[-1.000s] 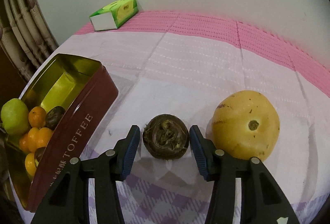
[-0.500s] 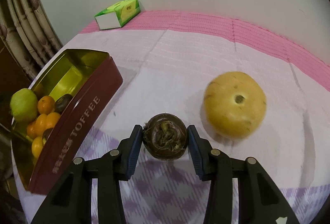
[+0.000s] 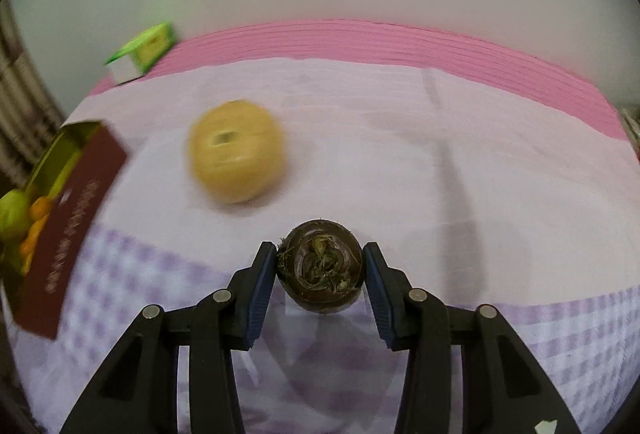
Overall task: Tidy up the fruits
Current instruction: 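Reach the left gripper to the yellow pear and grasp it while the right holds the persimmon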
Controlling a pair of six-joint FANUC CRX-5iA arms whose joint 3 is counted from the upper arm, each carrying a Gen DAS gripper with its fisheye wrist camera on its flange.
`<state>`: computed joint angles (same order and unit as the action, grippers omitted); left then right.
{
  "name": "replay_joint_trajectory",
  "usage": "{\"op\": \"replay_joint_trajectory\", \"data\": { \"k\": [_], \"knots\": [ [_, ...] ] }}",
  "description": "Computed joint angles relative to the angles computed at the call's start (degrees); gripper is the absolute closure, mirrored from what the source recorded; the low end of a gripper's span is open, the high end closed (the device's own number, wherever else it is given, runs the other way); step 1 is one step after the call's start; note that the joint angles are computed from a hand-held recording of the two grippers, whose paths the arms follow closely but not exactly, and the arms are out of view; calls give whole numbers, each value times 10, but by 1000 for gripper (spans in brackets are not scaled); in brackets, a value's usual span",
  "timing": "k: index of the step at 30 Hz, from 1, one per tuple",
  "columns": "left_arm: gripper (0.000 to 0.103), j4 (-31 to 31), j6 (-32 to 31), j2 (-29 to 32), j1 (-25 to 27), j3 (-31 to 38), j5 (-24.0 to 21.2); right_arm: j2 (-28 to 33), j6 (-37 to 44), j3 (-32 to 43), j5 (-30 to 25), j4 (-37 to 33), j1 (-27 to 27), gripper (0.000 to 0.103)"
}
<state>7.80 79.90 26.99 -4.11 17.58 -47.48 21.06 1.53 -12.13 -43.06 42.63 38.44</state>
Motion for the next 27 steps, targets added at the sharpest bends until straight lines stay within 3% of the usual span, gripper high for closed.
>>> {"op": "replay_joint_trajectory", "data": {
  "k": [10,19,27],
  "knots": [
    [20,43,-55,44,-68,59,-20,0,-27,-28,-17,61,-26,62],
    [20,63,-118,96,-143,113,-16,-7,-29,-60,19,109,-43,62],
    [20,55,-139,145,-175,173,-35,-15,-29,-75,52,121,-54,61]
  ]
}}
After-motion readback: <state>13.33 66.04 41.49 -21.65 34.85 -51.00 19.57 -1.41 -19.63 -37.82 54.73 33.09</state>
